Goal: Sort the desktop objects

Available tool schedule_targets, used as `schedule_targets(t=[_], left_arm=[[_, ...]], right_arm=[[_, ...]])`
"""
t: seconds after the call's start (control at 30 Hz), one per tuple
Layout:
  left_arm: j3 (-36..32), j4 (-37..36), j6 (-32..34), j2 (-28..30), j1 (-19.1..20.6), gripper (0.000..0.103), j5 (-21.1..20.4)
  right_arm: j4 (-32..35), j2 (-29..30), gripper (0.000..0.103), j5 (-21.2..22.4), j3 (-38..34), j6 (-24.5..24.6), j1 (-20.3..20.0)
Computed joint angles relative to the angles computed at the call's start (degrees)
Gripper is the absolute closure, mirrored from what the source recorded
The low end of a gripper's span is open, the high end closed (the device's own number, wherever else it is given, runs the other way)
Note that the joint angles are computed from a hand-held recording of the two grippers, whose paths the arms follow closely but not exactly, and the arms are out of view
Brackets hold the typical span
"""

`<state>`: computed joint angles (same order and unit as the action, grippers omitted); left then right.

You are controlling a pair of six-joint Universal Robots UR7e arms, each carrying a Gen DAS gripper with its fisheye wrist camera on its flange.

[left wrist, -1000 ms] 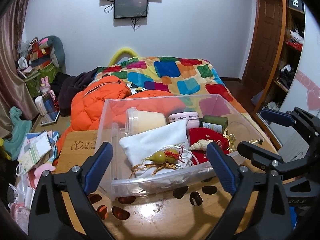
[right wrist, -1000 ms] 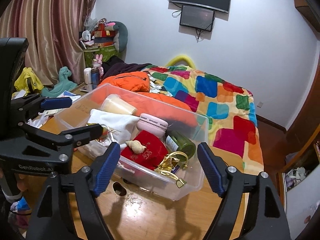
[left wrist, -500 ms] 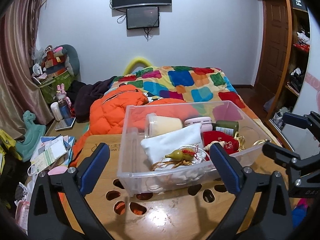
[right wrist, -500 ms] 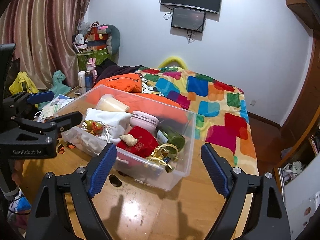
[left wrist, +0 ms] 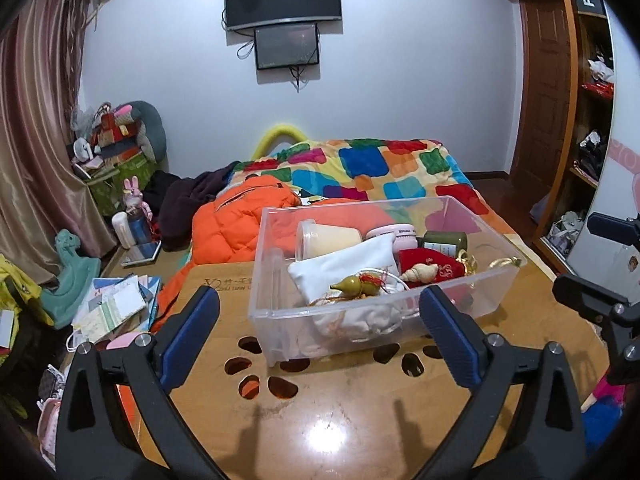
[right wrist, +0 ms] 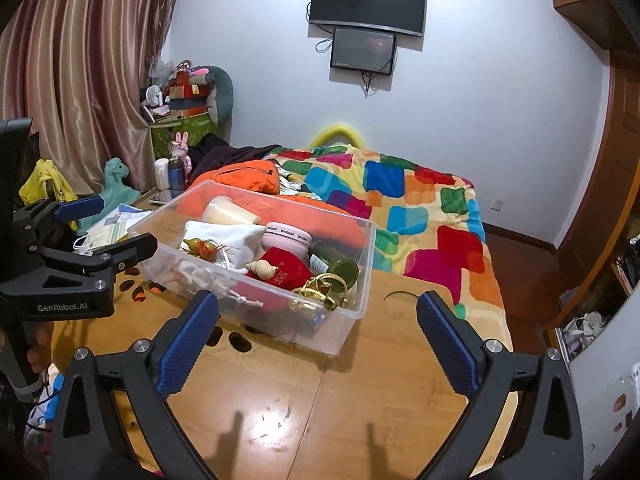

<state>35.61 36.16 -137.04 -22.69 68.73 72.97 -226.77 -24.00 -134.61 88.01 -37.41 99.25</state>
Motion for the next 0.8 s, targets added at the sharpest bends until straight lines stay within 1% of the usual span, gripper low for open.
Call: schedule_targets(t=[0.1, 0.2, 0.4, 0.63, 0.73, 0.8], left_arm=[[5.76, -3.95, 0.58, -2.95, -0.13, 0.002, -0.02], [9.86, -6.45, 0.40, -5.21, -0.26, 0.002, 0.38], [15.20, -9.43, 0.45, -8.25, -0.42, 0.002, 1.00], [17.32, -8.55, -2.21, -9.85, 0.01, 0.001, 3.56], [16.84, -7.03, -3.33, -9.78, 0.28, 0.001, 4.58], [16.55, -6.32, -4.10, -9.58, 0.34, 0.001, 4.54]], right_arm=[[-1.61, -0.26, 0.002, 0.14, 1.45, 0.56, 0.26], [-2.90, -0.17, 0.002, -0.23, 2.20, 0.60, 0.55], [-5.28, -0.21, 0.002, -0.62, 3.68, 0.62, 1.20], [-7.37, -0.31, 0.001, -0.25, 5.08, 0.73, 1.78], [-7.78, -0.21, 0.001, -0.08, 5.38, 0.53, 1.96], [-7.65, -0.26, 0.001, -0.14, 5.59, 0.59, 2.04]])
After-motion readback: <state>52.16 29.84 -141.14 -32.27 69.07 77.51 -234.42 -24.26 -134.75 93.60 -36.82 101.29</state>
